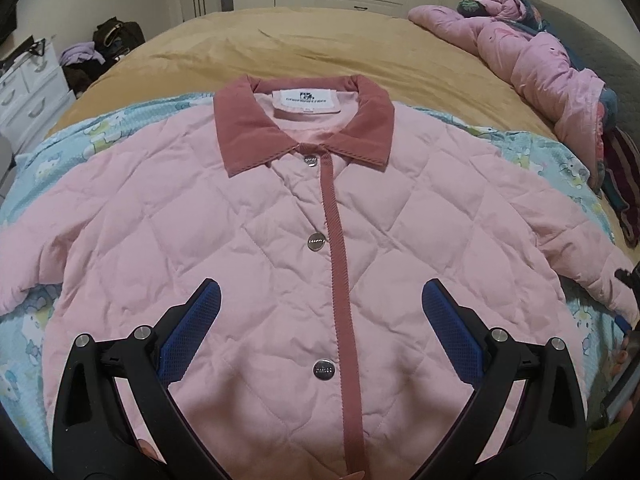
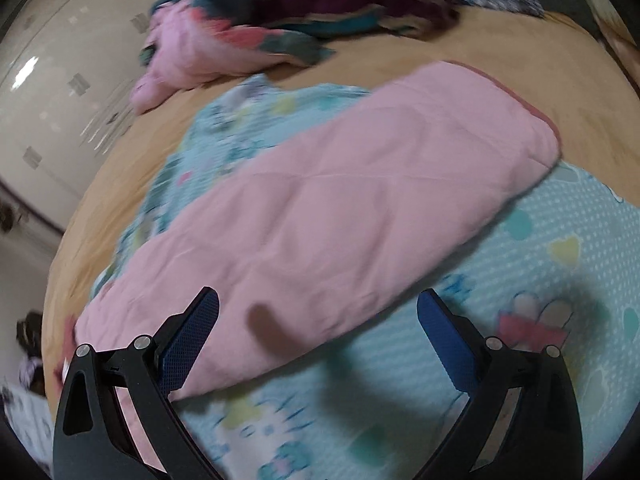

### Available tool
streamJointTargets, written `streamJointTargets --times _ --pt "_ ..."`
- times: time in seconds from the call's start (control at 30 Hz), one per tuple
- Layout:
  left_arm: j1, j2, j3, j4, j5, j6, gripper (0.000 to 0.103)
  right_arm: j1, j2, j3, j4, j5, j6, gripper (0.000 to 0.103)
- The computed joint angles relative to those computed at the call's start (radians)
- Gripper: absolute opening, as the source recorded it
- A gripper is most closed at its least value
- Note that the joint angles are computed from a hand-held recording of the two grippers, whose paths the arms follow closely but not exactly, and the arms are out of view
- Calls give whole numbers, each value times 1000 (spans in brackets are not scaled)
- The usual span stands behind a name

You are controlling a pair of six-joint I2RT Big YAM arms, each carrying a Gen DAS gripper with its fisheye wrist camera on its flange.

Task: Fold large clothes
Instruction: 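Reach the right gripper to a sleeve cuff and close on it, then lift the held sleeve with the right gripper and carry it across the jacket front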

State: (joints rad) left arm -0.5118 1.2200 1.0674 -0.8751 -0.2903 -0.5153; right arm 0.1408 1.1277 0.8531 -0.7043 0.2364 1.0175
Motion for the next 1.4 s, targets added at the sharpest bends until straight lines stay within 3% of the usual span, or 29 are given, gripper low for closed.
streamJointTargets --times 0.1,0.27,0.47,0.57,0.63,0.7,0.8,1.0,1.4 --pt "6 5 -2 -3 -4 -7 95 -67 2 -24 29 -30 -3 99" --pt "11 0 -2 -12 -9 -17 95 -178 -25 -92 175 -114 40 99" --pt "23 -26 -2 -30 -17 -31 95 -253 -15 -117 274 -164 85 99" --pt "29 -38 6 -39 -23 -43 95 -269 -1 -115 305 -167 59 99" --pt "31 -46 14 -47 -26 -50 95 -275 -13 -129 341 -174 52 91" --pt "33 -59 20 -54 -28 -52 95 -297 -19 -142 370 -227 56 43" --pt "36 -76 33 -73 -22 -65 95 -322 -27 -153 414 -287 70 28" --pt "40 -94 59 -93 -26 -65 95 -292 -79 -88 403 -294 -28 18" --pt "106 -140 94 -127 -10 10 95 -130 -71 150 315 -211 -194 16"
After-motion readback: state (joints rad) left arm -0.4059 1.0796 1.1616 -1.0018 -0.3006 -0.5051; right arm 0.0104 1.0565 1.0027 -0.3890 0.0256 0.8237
